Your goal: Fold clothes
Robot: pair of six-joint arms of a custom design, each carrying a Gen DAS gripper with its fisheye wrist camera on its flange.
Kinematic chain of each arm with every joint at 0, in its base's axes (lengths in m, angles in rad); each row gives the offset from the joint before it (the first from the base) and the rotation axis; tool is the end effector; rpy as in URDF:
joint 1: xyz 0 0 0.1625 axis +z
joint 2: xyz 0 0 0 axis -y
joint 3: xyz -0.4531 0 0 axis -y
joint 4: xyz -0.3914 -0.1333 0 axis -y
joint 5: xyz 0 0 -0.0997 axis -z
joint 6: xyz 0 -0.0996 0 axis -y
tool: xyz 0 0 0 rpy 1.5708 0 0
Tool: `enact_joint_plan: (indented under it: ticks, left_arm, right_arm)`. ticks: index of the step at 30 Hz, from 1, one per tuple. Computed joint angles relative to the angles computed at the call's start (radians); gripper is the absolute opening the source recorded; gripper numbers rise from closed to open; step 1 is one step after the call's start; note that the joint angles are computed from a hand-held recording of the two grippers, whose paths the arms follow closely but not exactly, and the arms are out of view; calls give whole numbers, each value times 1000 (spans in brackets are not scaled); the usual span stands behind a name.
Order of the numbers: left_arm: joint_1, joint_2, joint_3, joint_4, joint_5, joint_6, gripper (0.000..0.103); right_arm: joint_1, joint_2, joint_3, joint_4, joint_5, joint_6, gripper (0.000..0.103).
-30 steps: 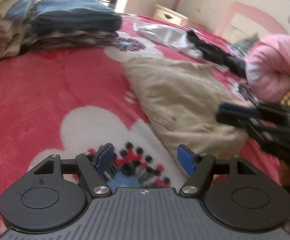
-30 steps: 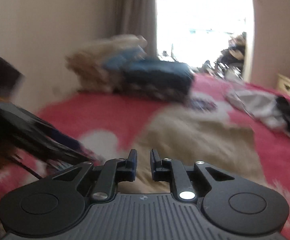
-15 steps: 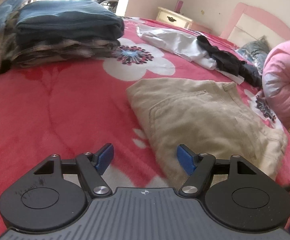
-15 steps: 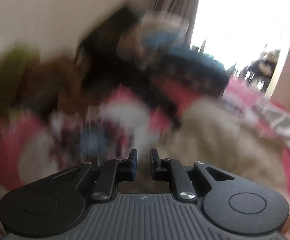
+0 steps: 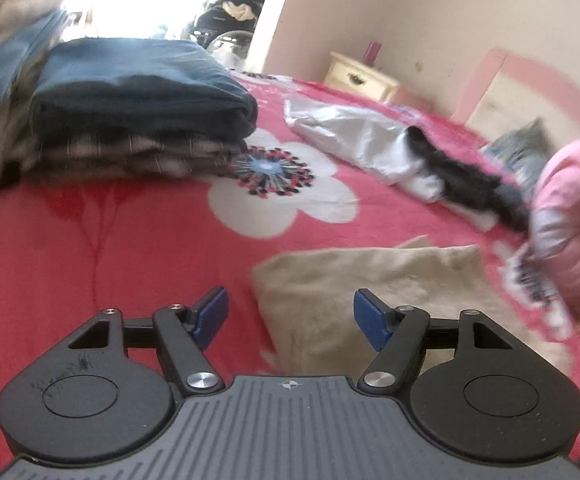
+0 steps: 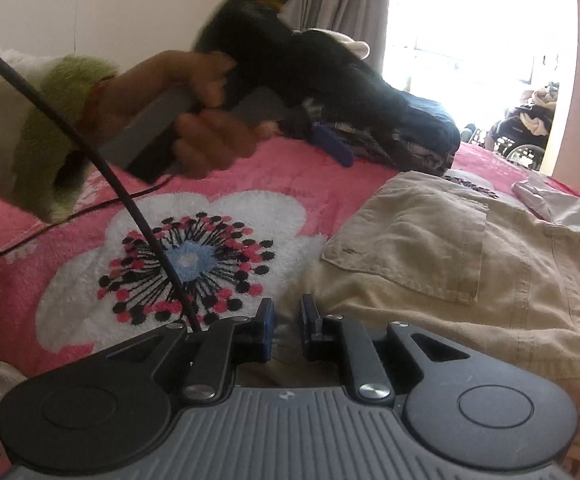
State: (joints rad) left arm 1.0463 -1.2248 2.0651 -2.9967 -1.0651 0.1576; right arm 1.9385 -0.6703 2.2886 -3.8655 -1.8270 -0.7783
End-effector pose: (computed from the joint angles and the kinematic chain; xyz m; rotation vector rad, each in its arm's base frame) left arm -0.1163 -0.5636 0.2797 0.6822 2.5306 -0.8977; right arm 0.2714 -0.4040 0.0403 1.3291 -2.2802 0.8386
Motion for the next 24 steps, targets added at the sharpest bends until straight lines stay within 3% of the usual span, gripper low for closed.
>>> enact_joint_plan:
  ticks: [3, 9, 17, 23, 24]
  left_arm:
    - [-3, 86, -37, -21, 114, 10, 73]
    - [8, 121, -33, -88, 138, 16, 79]
    - [-13, 90, -32, -122, 116, -28, 72]
    - [-79, 68, -1, -158, 38, 73, 72]
    - [-90, 65, 3, -149, 20, 90, 72]
  right_arm:
    - [-5, -4, 7, -4, 12, 4, 14]
    - [-12, -8, 10, -6, 30, 11, 14]
    - [-14, -7, 17, -18, 38, 14, 14]
    - [-15, -22, 18, -2, 48, 32, 14]
    - [-13, -45, 22, 18, 67, 72, 14]
